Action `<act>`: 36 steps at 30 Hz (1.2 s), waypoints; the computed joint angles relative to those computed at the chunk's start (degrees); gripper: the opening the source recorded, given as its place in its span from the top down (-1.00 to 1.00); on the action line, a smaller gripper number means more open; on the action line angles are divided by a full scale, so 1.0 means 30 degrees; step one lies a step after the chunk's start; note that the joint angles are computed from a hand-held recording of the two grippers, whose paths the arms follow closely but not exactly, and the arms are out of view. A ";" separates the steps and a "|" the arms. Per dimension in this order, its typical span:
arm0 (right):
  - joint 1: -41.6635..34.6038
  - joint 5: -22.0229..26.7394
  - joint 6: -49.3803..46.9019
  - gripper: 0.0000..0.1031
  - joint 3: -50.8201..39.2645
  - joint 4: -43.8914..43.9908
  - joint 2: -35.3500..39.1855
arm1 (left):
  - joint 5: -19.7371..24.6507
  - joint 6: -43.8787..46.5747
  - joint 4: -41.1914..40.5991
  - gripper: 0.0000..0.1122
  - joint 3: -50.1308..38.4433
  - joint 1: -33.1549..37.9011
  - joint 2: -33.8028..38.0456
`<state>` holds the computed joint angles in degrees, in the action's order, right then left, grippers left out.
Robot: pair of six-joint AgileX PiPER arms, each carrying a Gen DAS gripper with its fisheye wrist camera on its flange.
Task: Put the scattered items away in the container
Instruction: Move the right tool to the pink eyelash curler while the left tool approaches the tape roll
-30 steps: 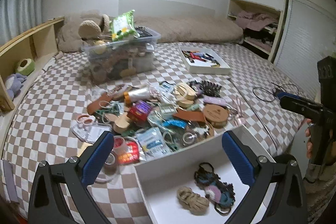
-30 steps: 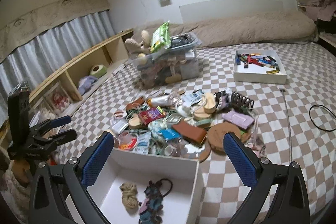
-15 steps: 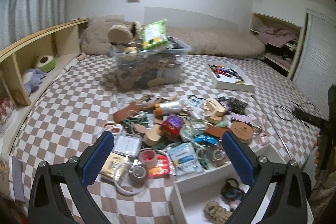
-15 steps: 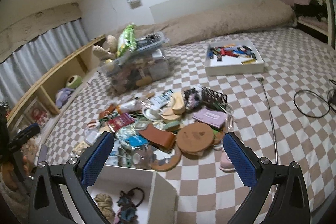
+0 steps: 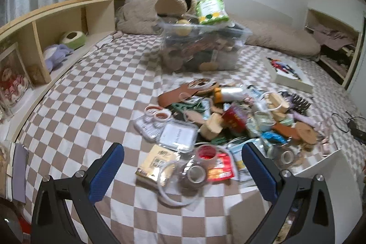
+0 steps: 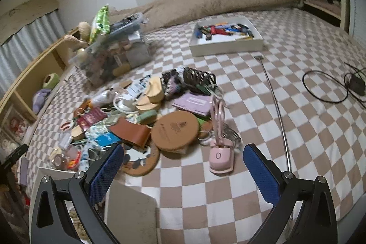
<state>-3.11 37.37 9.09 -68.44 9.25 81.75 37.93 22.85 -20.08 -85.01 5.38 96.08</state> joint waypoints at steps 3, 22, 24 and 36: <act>-0.0391 -0.0407 -0.0622 -1.00 0.0324 0.0894 0.0379 | -0.1355 0.0706 -0.0013 -0.84 0.0880 0.0020 0.0214; -0.1290 -0.3640 -0.3262 -1.00 0.2164 0.3948 0.2388 | -0.4773 0.3848 0.0005 -0.84 0.2485 -0.0185 0.2427; -0.1275 -0.4049 -0.3375 -1.00 0.2496 0.4072 0.2345 | -0.4899 0.2698 0.0723 -0.84 0.2282 -0.0077 0.2728; -0.1824 -0.5093 -0.3253 -1.00 0.3816 0.4663 0.2162 | -0.3555 -0.0550 0.1324 -0.84 0.2232 0.1153 0.2892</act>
<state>-8.58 22.09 -0.67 -56.99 23.24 88.24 27.26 21.19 -16.10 -78.32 8.84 104.75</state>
